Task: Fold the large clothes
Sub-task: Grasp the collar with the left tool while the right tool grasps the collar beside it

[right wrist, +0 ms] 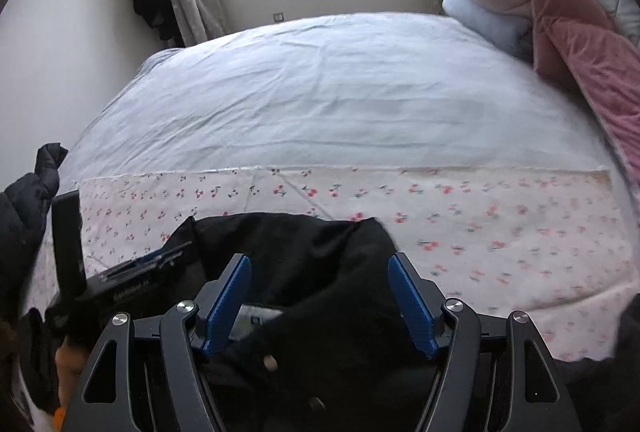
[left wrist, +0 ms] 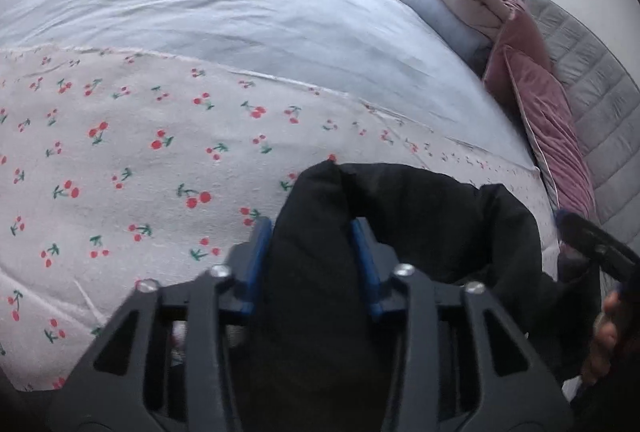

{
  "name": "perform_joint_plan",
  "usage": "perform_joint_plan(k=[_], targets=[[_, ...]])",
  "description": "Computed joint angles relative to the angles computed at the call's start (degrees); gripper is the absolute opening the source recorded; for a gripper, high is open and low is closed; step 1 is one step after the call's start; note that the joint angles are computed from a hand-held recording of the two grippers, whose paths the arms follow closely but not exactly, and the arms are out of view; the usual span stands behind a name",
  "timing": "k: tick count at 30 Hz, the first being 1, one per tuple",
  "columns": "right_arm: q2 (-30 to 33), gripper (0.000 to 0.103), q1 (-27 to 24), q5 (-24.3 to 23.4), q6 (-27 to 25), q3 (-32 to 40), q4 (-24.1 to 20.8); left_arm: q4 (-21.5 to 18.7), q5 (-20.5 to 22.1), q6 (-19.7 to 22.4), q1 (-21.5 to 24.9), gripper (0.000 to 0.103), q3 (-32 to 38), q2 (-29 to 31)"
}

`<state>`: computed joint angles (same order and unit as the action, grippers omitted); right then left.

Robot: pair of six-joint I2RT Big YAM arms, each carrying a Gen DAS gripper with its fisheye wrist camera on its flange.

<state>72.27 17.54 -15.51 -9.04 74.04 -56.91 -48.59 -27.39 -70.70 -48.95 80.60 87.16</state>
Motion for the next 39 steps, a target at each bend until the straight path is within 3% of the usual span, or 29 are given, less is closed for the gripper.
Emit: perform_joint_plan(k=[1, 3, 5, 8, 10, 11, 13, 15, 20, 23, 24, 26, 29, 31, 33, 36, 37, 39], targets=[[0.32, 0.072, 0.55, 0.32, 0.18, -0.46, 0.64, 1.74, 0.22, 0.36, -0.21, 0.014, -0.47, -0.45], [0.51, 0.071, 2.09, 2.73, 0.42, -1.8, 2.43, 1.0, -3.03, 0.35, -1.44, 0.012, 0.18, -0.69], [-0.02, 0.071, 3.11, 6.27, 0.43, -3.09, 4.68, 2.78, -7.34, -0.53, -3.29, 0.01, -0.56, -3.09], [-0.8, 0.07, 2.16, 5.38, 0.36, -4.03, 6.49, 5.05, -13.11, -2.76, -5.04, 0.01, -2.52, -6.1], [-0.35, 0.069, 1.1, 3.37, -0.04, -4.09, 6.54, 1.6, -18.01, -4.98, -6.18, 0.01, -1.19, -5.76], [0.4, 0.062, 0.76, 2.54, -0.4, -3.84, 5.94, -0.4, -18.87, -5.46, -6.19, 0.01, -0.25, -4.91], [2.59, 0.053, 0.37, 1.72, -0.67, -3.03, 4.14, -3.11, -18.28, -6.5, -5.67, 0.01, 0.7, -3.52], [5.37, 0.047, -0.21, 1.34, 0.35, -2.09, 2.19, -3.27, -17.11, -7.01, -5.15, 0.01, 0.3, -3.27], [8.36, 0.015, -2.12, -5.75, -1.28, 0.42, -2.18, -1.84, -17.63, -6.31, -5.2, 0.01, -0.55, -4.18], [8.36, 0.011, -6.33, -18.5, 2.61, 2.28, -3.9, -1.8, -20.72, -6.14, -6.12, 0.01, -1.05, -4.74], [9.09, 0.01, -9.0, -24.86, 6.45, 3.39, -2.67, -2.41, -20.83, -6.57, -5.92, 0.01, -1.1, -4.49], [10.86, 0.008, -10.85, -28.42, 11.1, 4.25, -0.89, -3.69, -18.43, -7.68, -4.55, 0.01, -1.21, -2.96], [13.91, 0.007, -8.82, -21.95, 12.93, 3.39, 1.01, -5.82, -13.1, -9.95, -2.35, 0.011, -1.68, -0.5], [13.85, 0.007, -8.34, -20.8, 14.96, 1.08, 5.67, -4.01, -9.82, -11.54, -1.11, 0.014, -3.73, -1.13], [13.51, 0.006, -9.03, -21.52, 19.39, -1.93, 11.78, -4.13, -10.23, -13.88, -0.93, 0.019, -4.83, -1.99], [10.9, 0.007, -9.41, -20.5, 21.95, -5.63, 17.65, -8.7, -11.28, -15.28, -1.37, 0.038, -2.83, -1.41], [9.57, 0.011, -9.27, -19.26, 21.82, -6.54, 19.1, -12.0, -11.81, -15.58, -1.67, 0.048, -1.17, -0.88], [6.75, 0.027, -9.6, -18.23, 22.43, -8.08, 20.92, -15.03, -13.73, -15.85, -2.5, 0.052, 0.5, -1.01]])
